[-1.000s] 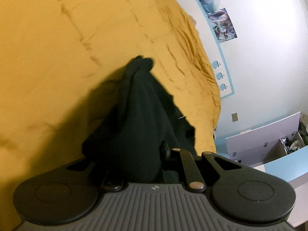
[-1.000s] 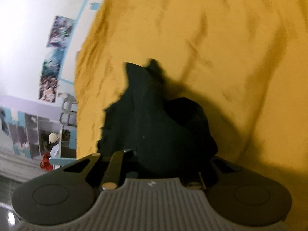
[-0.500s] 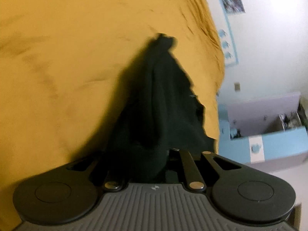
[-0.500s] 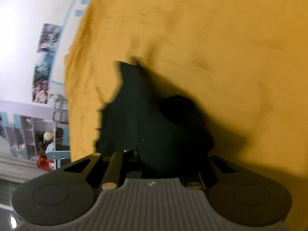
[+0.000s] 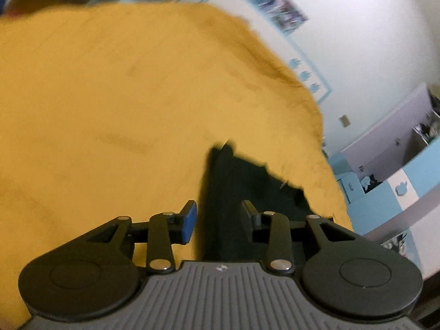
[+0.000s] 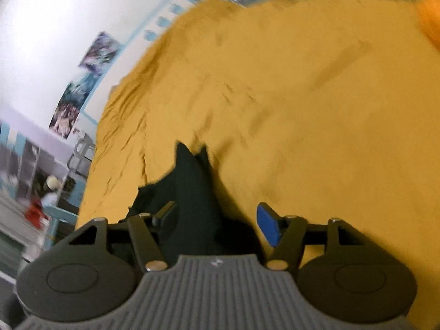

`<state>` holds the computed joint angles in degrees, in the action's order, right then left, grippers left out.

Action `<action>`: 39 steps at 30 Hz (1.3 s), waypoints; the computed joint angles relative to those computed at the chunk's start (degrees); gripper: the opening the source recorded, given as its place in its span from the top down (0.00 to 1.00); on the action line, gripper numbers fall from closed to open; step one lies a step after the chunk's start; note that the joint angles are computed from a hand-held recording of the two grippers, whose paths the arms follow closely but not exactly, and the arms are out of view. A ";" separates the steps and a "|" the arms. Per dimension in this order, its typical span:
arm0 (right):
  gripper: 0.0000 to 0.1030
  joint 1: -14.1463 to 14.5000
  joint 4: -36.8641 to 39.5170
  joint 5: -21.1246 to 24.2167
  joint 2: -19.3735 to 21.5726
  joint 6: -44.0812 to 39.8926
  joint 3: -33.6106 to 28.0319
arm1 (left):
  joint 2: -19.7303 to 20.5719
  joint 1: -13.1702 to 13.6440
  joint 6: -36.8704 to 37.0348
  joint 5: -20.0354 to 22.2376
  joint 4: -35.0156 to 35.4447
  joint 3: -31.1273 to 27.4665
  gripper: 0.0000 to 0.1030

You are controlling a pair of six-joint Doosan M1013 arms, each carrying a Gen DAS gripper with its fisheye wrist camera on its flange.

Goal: Fold small clothes

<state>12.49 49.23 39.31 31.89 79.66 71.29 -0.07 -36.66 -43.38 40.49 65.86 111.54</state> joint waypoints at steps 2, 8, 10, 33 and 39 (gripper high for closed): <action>0.39 1.86 -3.45 0.35 3.83 -0.18 -6.78 | 3.24 2.32 5.32 0.47 1.74 -3.11 0.54; 0.39 6.31 -18.68 1.68 13.38 3.31 -22.79 | 11.76 9.00 27.27 -3.48 -7.37 -12.28 0.52; 0.39 6.78 -20.68 1.62 14.61 3.19 -24.63 | 13.60 10.55 31.75 -4.59 -11.63 -13.81 0.52; 0.94 9.27 -27.19 -2.35 21.83 1.73 -33.22 | 16.50 9.64 29.38 -1.38 -1.49 -14.44 0.91; 1.00 10.03 -34.92 -3.08 23.28 9.63 -35.37 | 16.98 11.36 21.47 -0.09 -3.48 -14.33 0.94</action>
